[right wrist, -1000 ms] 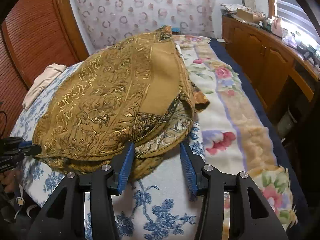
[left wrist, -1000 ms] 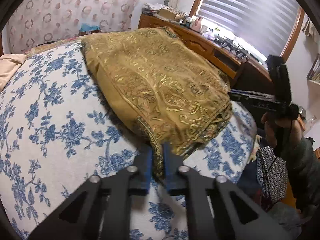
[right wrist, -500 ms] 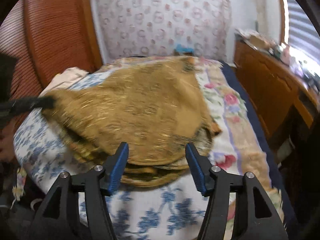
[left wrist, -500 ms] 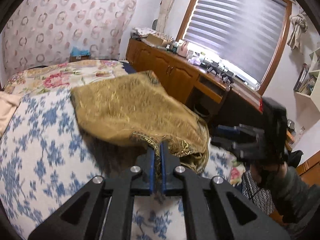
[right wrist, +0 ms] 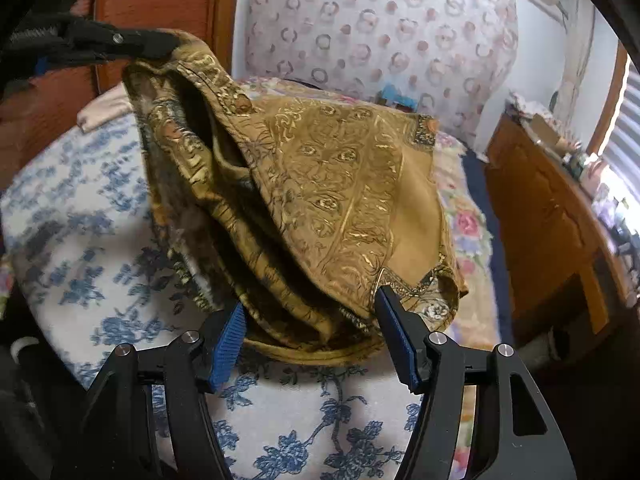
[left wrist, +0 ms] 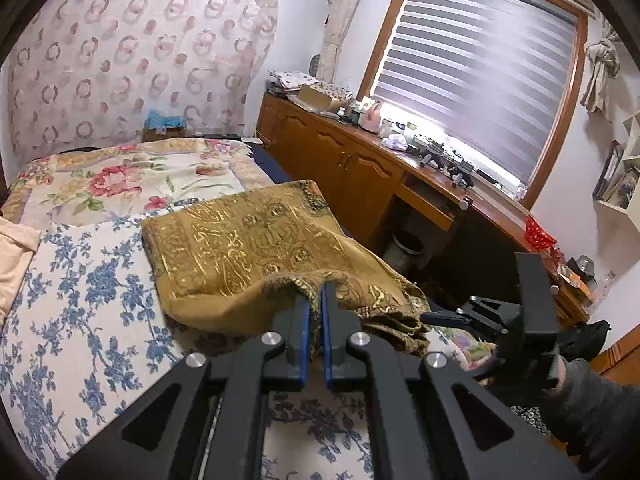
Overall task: Fold small clothes
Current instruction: 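Lift the held shirt edge with the left gripper and fold it over, then pinch the fold with the right gripper while the left gripper releases, then open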
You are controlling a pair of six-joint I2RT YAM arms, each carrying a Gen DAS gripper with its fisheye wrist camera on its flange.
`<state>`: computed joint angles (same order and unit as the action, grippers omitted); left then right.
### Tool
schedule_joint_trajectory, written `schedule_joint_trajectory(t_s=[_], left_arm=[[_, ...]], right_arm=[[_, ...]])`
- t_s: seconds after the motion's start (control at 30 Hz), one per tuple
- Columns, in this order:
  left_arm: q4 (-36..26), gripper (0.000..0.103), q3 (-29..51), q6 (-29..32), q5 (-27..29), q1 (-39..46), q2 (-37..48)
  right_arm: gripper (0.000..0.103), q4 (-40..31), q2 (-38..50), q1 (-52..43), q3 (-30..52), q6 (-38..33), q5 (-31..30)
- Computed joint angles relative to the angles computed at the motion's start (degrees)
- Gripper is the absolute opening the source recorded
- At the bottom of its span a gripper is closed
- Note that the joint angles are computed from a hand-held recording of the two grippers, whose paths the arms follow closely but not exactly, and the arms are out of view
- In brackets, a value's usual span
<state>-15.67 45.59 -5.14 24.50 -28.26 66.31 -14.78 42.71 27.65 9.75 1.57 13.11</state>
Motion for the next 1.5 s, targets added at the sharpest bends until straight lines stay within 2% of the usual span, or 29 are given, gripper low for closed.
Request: schedule_joint_trajectory(t_s=[0.13, 0.3, 0.37, 0.4, 0.67, 0.73, 0.8, 0.87, 0.93, 1.17, 1.27, 1.3, 1.37, 1.4, 1.47, 1.5], left_arm=[[1.63, 0.001, 1.34, -0.07, -0.6, 0.01, 2.97], [2.72, 0.001, 3.35, 0.12, -0.66, 0.48, 6.22], [3.08, 0.001, 4.06, 0.03, -0.26, 0.94, 7.28], [3.24, 0.001, 4.41, 0.01, 0.13, 1.26, 7.8], [3.49, 0.001, 5.57, 0.33, 1.57, 2.68, 9.4], [3.6, 0.001, 6.01, 0.51, 2.08, 3.32, 10.13], [3.6, 0.001, 6.47, 0.97, 2.74, 4.28, 10.81], [3.69, 0.001, 7.22, 1.27, 3.1, 5.09, 11.74], [3.85, 0.002, 7.98, 1.62, 2.6, 5.58, 12.5], [3.85, 0.004, 13.3, 3.17, 1.38, 9.0, 17.11], [3.04, 0.008, 16.2, 4.74, 1.4, 10.81, 19.95], [2.71, 0.012, 17.12, 5.6, 1.38, 11.29, 21.06], [2.11, 0.029, 18.76, 7.11, 0.98, 12.1, 23.23], [2.3, 0.042, 19.11, 7.55, 0.57, 12.48, 23.92], [3.25, 0.044, 19.44, 8.05, -0.33, 13.52, 25.02], [3.91, 0.048, 19.33, 7.97, -0.37, 14.15, 25.27]], right_arm=[[0.065, -5.87, -8.58, -0.34, -0.17, 0.33, -2.38], [0.069, -9.1, -11.84, 5.46, 1.03, 1.68, 1.78], [0.071, -7.01, -8.66, 9.15, 1.02, 2.24, 6.82], [0.071, -4.93, -6.32, 8.86, 0.98, 1.87, 6.24], [0.072, 13.95, 12.53, -9.16, 0.99, -10.66, -2.11], [0.071, 17.62, 16.41, -13.98, 1.9, -13.47, -7.06], [0.06, 19.32, 18.82, -17.61, 3.19, -15.89, -11.5], [0.023, 19.6, 21.78, -21.32, 5.91, -18.41, -17.46], [0.012, 20.33, 24.02, -23.32, 8.31, -21.62, -21.24], [0.007, 21.95, 34.76, -26.66, 21.86, -23.96, -25.33], [0.007, 22.69, 41.42, -25.11, 28.76, -24.48, -24.03], [0.007, 22.77, 44.52, -24.52, 31.65, -24.8, -23.51], [0.007, 22.41, 48.84, -23.98, 35.73, -24.95, -23.25], [0.007, 21.98, 51.08, -23.75, 37.84, -24.79, -23.13], [0.007, 20.98, 55.74, -23.85, 42.11, -24.29, -23.08], [0.007, 20.66, 57.22, -24.13, 43.4, -24.09, -23.28]])
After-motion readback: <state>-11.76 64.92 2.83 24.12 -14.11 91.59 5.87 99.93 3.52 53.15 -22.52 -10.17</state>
